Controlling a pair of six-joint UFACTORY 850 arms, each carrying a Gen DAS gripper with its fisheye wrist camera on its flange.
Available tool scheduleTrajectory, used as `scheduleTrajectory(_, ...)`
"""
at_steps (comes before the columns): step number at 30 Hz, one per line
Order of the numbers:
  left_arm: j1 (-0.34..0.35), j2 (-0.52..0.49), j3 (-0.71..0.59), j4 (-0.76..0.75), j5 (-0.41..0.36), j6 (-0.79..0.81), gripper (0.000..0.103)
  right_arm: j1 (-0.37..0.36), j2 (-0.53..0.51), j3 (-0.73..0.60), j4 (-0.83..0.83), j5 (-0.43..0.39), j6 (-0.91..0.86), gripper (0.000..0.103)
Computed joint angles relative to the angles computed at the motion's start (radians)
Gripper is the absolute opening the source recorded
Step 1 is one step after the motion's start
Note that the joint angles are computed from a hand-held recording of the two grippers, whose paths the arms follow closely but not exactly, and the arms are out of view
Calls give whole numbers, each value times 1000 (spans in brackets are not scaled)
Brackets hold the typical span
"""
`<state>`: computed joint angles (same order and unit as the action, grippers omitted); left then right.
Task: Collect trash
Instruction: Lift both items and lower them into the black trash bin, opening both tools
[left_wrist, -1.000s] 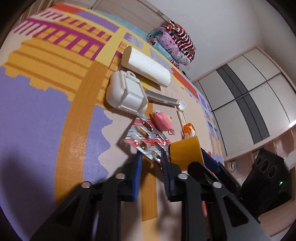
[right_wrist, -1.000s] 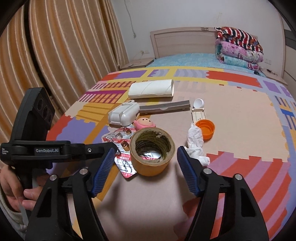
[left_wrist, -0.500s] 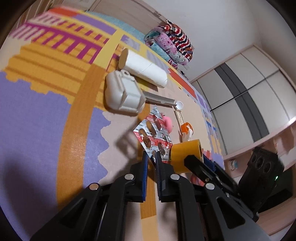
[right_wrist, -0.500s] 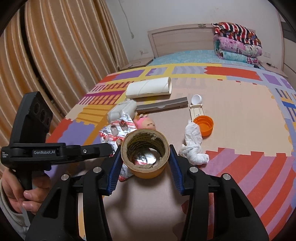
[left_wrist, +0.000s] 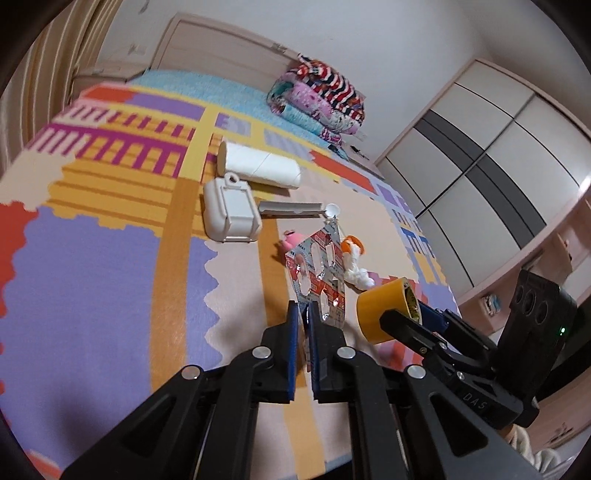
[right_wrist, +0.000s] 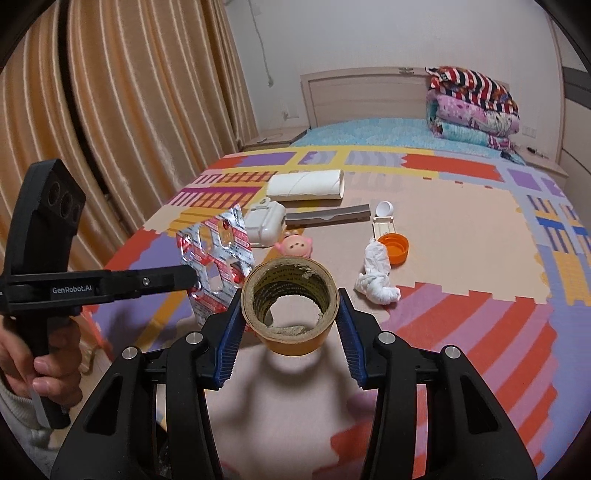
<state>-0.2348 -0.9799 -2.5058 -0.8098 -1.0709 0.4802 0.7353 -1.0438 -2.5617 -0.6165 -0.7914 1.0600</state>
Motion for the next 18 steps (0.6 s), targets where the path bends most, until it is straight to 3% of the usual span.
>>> scheduleTrajectory(9, 10, 249, 383, -57, 98, 230, 5, 57, 144, 233, -131, 28, 105, 47)
scheduleTrajectory(18, 27, 404, 636, -61, 125, 370, 5, 103, 235, 402, -131, 59, 127, 47)
